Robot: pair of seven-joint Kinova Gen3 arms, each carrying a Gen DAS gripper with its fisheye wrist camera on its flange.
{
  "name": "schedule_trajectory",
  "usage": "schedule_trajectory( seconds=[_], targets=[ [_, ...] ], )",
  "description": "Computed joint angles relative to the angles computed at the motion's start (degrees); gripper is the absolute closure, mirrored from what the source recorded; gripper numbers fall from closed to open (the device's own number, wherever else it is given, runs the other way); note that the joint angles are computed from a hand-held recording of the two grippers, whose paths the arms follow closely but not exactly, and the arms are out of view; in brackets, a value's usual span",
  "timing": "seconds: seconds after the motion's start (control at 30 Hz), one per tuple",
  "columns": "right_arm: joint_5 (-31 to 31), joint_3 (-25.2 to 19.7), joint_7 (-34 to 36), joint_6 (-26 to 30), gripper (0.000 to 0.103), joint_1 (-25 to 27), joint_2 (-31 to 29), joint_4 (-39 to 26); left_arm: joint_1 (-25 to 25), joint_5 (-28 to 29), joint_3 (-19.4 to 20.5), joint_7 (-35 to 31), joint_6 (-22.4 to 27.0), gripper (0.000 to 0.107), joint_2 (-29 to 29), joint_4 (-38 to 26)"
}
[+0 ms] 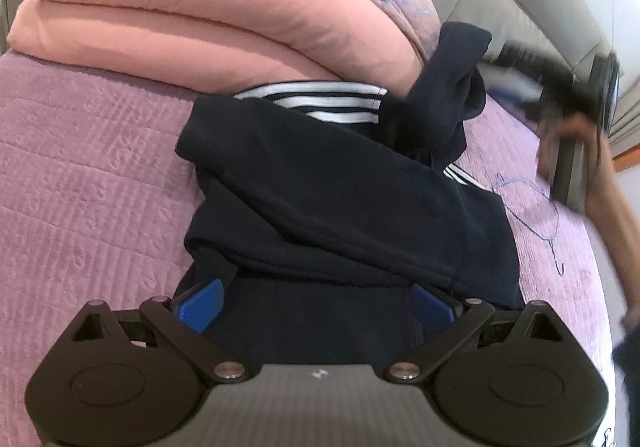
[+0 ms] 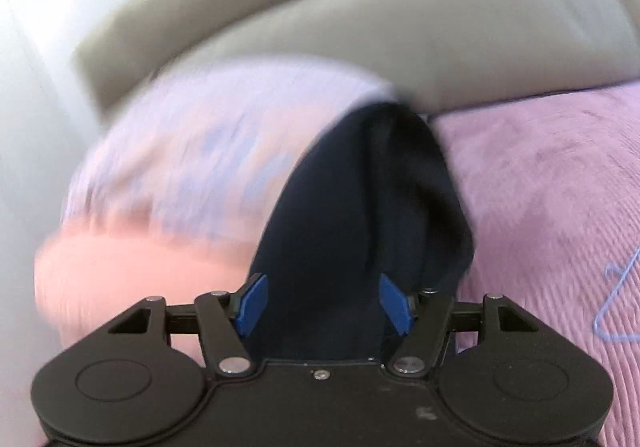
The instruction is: Fold large clothes
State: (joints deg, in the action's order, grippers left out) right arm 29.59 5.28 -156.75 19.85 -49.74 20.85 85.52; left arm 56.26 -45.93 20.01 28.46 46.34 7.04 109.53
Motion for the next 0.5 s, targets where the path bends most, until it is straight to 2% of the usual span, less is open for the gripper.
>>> schedule_trajectory(
  seconds=[0.17, 0.23, 0.3, 0.33, 0.37, 0.43, 0.5],
  targets=[
    [0.77, 4.88, -6.33, 2.32, 0.026, -0.91, 4.57, -8.59, -1.33, 2.1, -0.85, -1.43, -1.88, 0.006, 0.38, 0.94],
    [-0.06, 4.49, -7.17, 5.49, 0.026, -0.27, 7.13, -12.9, -1.49, 2.48, -1.07, -1.68, -1.81, 0.006, 0.47, 1.1],
    [-1.21, 2.43, -4.9, 8.9, 0.027, 1.25, 9.28, -16.86, -1.49, 2.33, -1.23, -1.56, -1.6, 0.006, 0.47, 1.21],
    [-1.36, 1.66, -3.95, 10.07, 0.045, 1.72, 10.25, -18.3, -1.68, 2.6, -1.27, -1.96, -1.71, 0.006, 0.51, 1.26],
    [-0.89, 1.94, -3.92, 10.95, 0.087, 1.31, 10.51, -18.72, -1.82, 2.8, -1.33, -2.19, -1.82, 0.006, 0.55, 1.3],
    [0.98, 5.69, -6.67, 9.91, 0.086, -1.74, 10.55, -17.62, -2.01, 3.0, -1.49, -2.27, -2.24, 0.006, 0.52, 1.54],
    [3.77, 11.0, -11.33, 5.66, 0.086, -6.46, 8.48, -13.09, -2.27, 3.23, -1.61, -2.41, -2.95, 0.006, 0.35, 1.92]
  ],
)
